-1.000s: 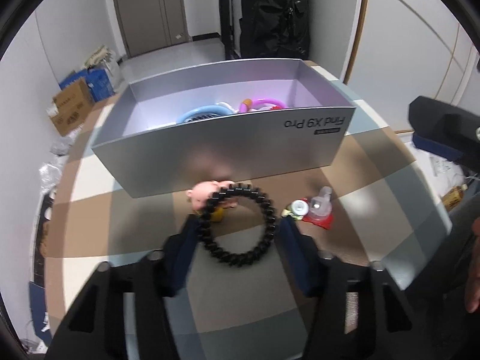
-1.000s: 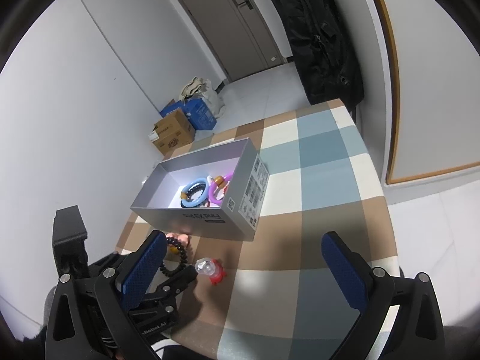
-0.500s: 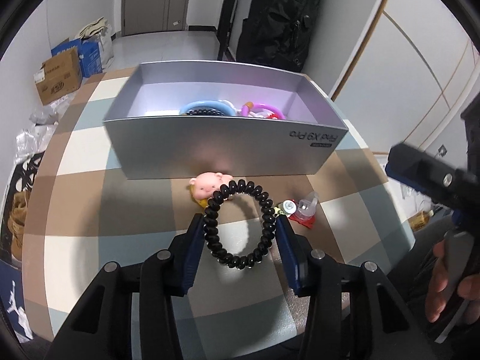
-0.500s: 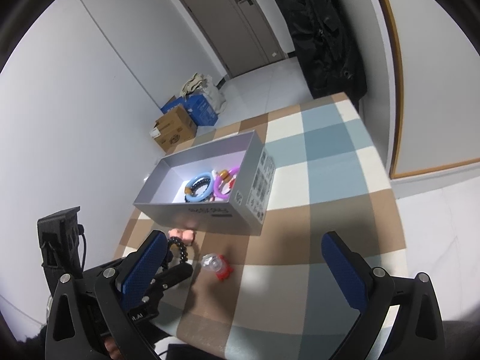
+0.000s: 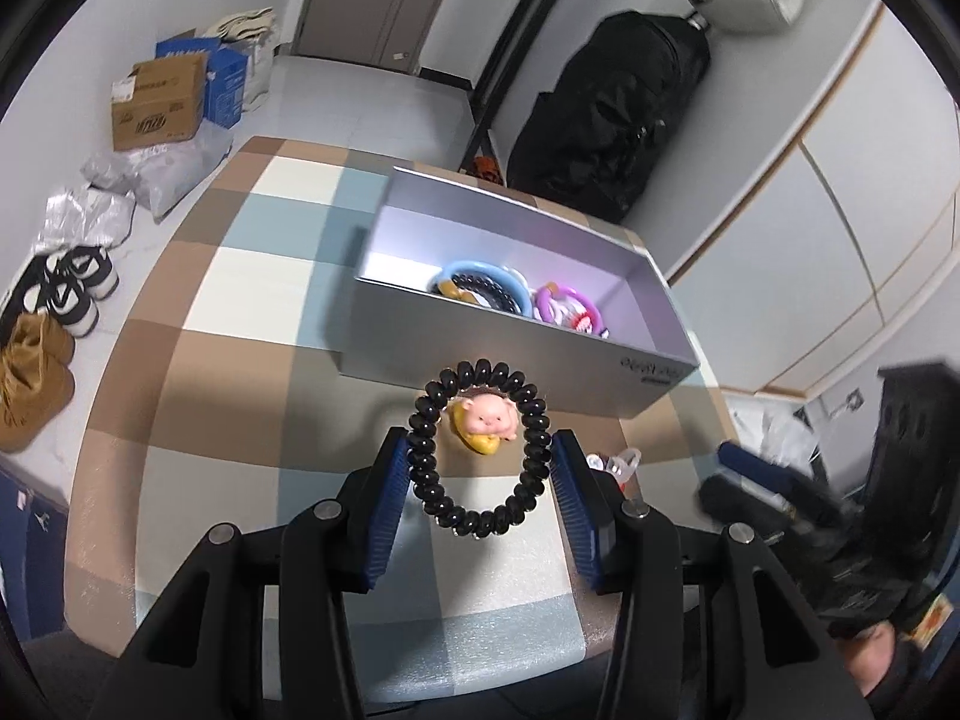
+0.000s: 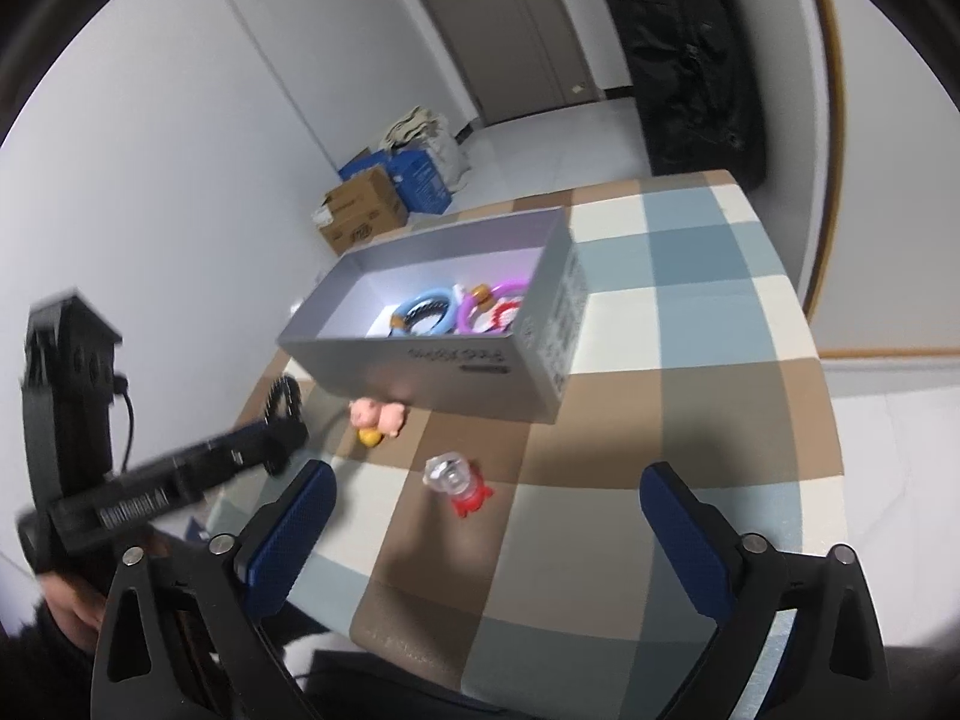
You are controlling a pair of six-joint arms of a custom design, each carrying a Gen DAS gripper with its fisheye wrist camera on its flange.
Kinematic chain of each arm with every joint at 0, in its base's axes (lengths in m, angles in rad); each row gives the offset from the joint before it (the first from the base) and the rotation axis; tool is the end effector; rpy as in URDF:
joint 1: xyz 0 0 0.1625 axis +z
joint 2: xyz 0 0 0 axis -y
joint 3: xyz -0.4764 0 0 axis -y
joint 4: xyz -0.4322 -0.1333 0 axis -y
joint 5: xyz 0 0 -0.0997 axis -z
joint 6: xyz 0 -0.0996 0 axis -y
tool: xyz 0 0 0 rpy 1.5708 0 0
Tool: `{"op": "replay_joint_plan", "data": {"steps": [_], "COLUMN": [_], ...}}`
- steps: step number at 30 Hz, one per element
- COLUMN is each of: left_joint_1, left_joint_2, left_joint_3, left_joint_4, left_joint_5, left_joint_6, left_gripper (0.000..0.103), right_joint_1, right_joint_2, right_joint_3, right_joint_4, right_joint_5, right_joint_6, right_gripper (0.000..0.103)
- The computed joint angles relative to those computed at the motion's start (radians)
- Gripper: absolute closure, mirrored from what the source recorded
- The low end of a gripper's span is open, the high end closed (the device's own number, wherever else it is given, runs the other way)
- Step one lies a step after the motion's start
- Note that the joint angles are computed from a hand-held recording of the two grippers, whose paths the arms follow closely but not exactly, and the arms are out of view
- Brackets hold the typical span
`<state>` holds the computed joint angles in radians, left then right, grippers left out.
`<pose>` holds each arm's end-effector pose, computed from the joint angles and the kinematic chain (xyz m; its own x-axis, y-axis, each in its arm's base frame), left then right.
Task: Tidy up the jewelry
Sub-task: 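Lift the bracelet with the left gripper while the right grasps the clear-red bottle charm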
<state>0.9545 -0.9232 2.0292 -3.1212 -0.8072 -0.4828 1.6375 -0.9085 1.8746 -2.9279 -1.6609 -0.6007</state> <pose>-0.1830 -0.6082 0.1340 -0.9166 -0.1871 -0.3534 0.1088 0.7338 -0.6706 0.1686 -0.6589 0.1289 -0.7868 -0.5479 0.2840 -0.6138 0.7428 -0.2674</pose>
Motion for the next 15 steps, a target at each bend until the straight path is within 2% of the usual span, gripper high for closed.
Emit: {"op": "replay_joint_plan", "data": {"steps": [4, 7, 9, 13, 15], "left_joint_1": [0.005, 0.004, 0.004, 0.008, 0.010], "left_joint_2": [-0.015, -0.023, -0.028, -0.034, -0.037], "left_joint_3": [0.015, 0.023, 0.032, 0.038, 0.041], "left_joint_4": [-0.030, -0.039, -0.050, -0.059, -0.062], "left_joint_5": [-0.006, -0.007, -0.012, -0.019, -0.022], "left_joint_6": [-0.003, -0.007, -0.009, -0.009, -0.012], "left_gripper": [0.062, 0.062, 0.062, 0.062, 0.062], "right_joint_1": [0.015, 0.017, 0.018, 0.030, 0.033], "right_joint_2": [0.024, 0.038, 0.043, 0.062, 0.071], "right_joint_3": [-0.003, -0.012, -0.016, -0.020, -0.024], "right_joint_4": [0.014, 0.042, 0.047, 0.025, 0.015], "right_joint_5": [-0.047, -0.050, -0.043, -0.075, -0.090], "right_joint_6": [-0.046, -0.058, -0.063, -0.076, -0.071], "right_gripper": [0.030, 0.041, 0.046, 0.057, 0.059]}}
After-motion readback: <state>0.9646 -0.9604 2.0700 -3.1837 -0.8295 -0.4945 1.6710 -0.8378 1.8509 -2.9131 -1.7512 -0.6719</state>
